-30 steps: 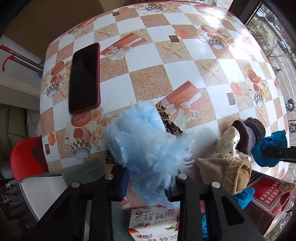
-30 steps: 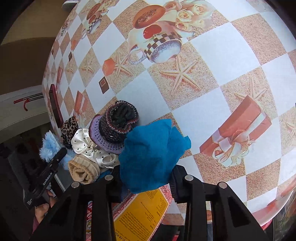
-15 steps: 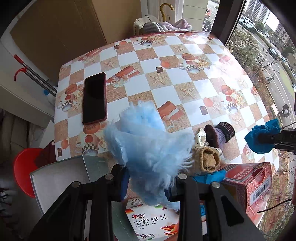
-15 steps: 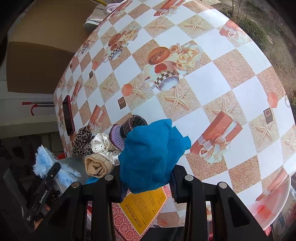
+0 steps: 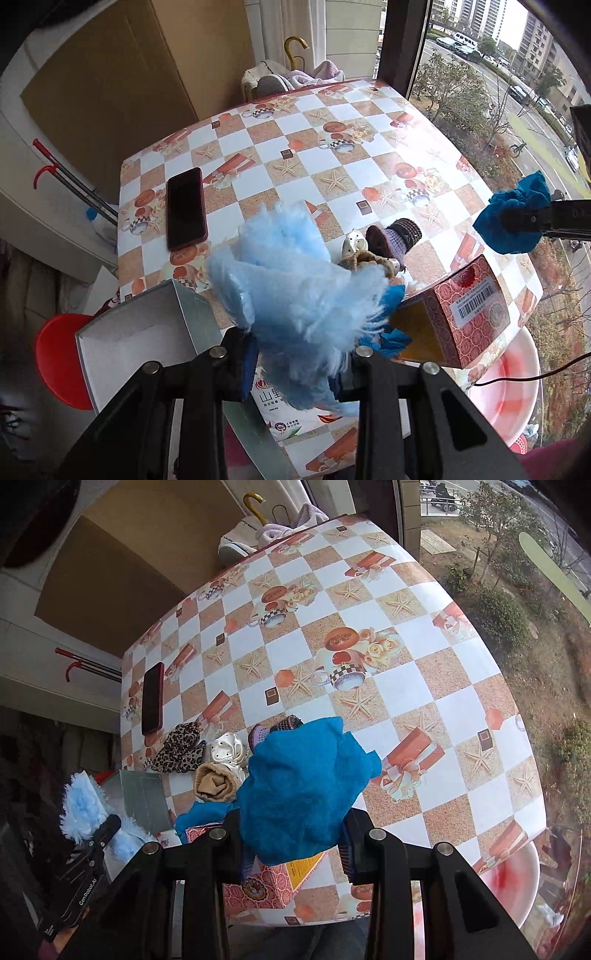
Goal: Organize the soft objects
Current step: 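Carry the duster and blue cloth with both tools over the white box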
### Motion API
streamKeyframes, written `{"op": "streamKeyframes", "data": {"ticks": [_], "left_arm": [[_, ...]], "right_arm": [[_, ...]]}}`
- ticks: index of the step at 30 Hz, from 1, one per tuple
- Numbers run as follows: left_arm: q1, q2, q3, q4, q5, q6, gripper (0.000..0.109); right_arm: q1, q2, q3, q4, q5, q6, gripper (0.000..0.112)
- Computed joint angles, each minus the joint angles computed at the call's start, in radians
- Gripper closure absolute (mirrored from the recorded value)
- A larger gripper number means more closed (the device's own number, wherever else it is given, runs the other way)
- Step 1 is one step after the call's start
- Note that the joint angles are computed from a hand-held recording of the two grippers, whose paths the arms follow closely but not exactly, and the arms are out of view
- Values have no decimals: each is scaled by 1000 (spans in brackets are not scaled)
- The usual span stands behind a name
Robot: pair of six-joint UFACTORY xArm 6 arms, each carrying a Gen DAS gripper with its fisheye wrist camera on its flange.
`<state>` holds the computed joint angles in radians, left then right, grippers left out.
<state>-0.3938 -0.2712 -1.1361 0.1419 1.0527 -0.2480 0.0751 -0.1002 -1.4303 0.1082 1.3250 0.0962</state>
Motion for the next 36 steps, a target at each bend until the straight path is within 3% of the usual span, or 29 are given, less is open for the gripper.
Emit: {"op": "streamKeyframes", "data": {"ticks": [12,36], "left_arm": [[-5,-152,96,-32,-19,-19,75],[94,-393,247,15,30,-116,75]], "right_arm": [[155,-67,21,-6,9,12,75],[381,-82,56,2,25,6,75]]}}
